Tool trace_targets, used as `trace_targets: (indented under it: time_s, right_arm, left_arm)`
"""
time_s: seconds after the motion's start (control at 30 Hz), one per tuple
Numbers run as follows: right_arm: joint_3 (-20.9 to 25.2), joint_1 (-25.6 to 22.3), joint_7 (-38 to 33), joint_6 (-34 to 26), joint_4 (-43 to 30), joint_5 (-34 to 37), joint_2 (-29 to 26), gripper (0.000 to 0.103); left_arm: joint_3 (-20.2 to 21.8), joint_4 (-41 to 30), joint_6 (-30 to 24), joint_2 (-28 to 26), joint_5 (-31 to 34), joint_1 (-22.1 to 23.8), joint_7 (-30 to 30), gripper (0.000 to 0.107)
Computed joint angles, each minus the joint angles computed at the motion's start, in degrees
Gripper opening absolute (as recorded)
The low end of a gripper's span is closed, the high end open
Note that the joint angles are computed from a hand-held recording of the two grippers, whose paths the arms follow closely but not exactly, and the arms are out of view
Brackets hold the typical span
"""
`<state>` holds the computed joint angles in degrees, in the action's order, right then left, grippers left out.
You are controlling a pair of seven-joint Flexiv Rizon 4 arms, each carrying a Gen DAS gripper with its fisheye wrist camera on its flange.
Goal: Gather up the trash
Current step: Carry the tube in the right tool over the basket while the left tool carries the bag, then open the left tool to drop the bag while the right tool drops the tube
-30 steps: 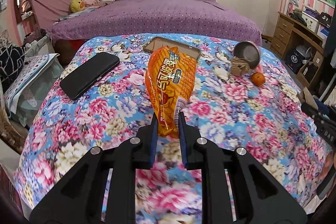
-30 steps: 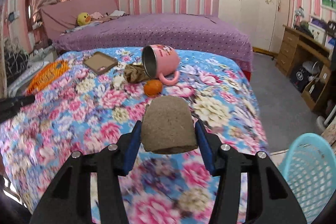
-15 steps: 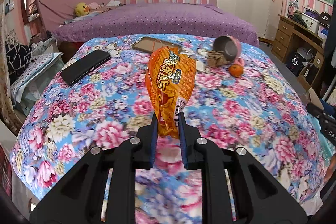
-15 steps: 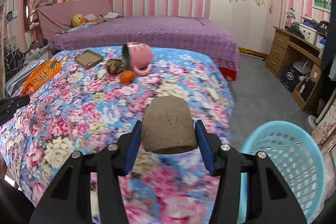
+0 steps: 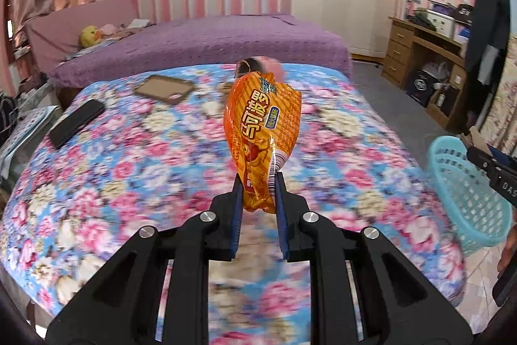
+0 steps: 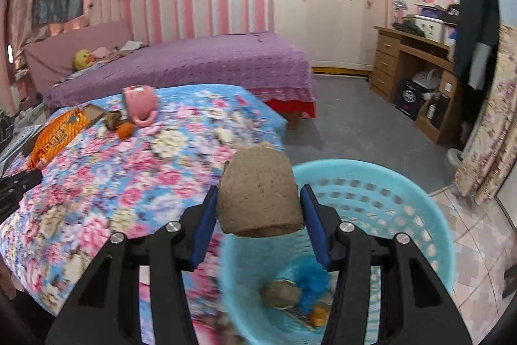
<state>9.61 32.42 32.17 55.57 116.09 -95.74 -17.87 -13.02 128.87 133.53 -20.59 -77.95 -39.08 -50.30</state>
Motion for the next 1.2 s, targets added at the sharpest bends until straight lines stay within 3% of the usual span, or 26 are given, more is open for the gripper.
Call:
trace_targets:
  time_s: [0.1, 0.43, 0.93, 1.03, 1.1, 1.17, 1.2]
  right_arm:
    - [0.1, -0.9, -0.6, -1.5, 3.0, 1.9, 2.1, 0.051]
    - [0.8, -5.9, 3.0, -2.7, 10.6, 3.1, 7.3, 0.051]
    - [0.6, -9.9, 5.1, -1.9, 14.7, 4.2, 10.1, 0.051]
    - [0.5, -10.5, 6.4, -1.3, 15.3, 3.7, 10.3, 0.051]
    - [0.3, -11.1, 7.4, -0.7, 15.7, 3.0, 10.4, 0.051]
    - [0.4, -11.4, 7.8, -0.4, 15.8, 2.8, 10.5, 0.051]
    - [0.4, -11.5, 7.9, -0.4, 15.9, 2.7, 10.5, 0.051]
  left_arm:
    - [-0.7, -2.3, -0.3, -1.6, 1.7, -0.6, 0.1, 0.017]
    - [-3.8, -16.6, -3.0, -9.6, -0.6, -3.8, 9.1, 0.017]
    - [-14.0, -38.0, -3.3, -21.8, -10.2, -4.8, 31.4, 0.019]
    - [-16.1, -39.8, -3.6, -22.9, -10.8, -4.0, 33.6, 0.027]
    - [-16.5, -40.0, -3.3, -23.2, -10.5, -3.9, 34.3, 0.045]
    - [-15.3, -39.5, -1.6, -23.6, -8.3, -4.8, 32.3, 0.071]
    - [-14.8, -39.5, -0.9, -23.7, -7.8, -5.1, 31.8, 0.076]
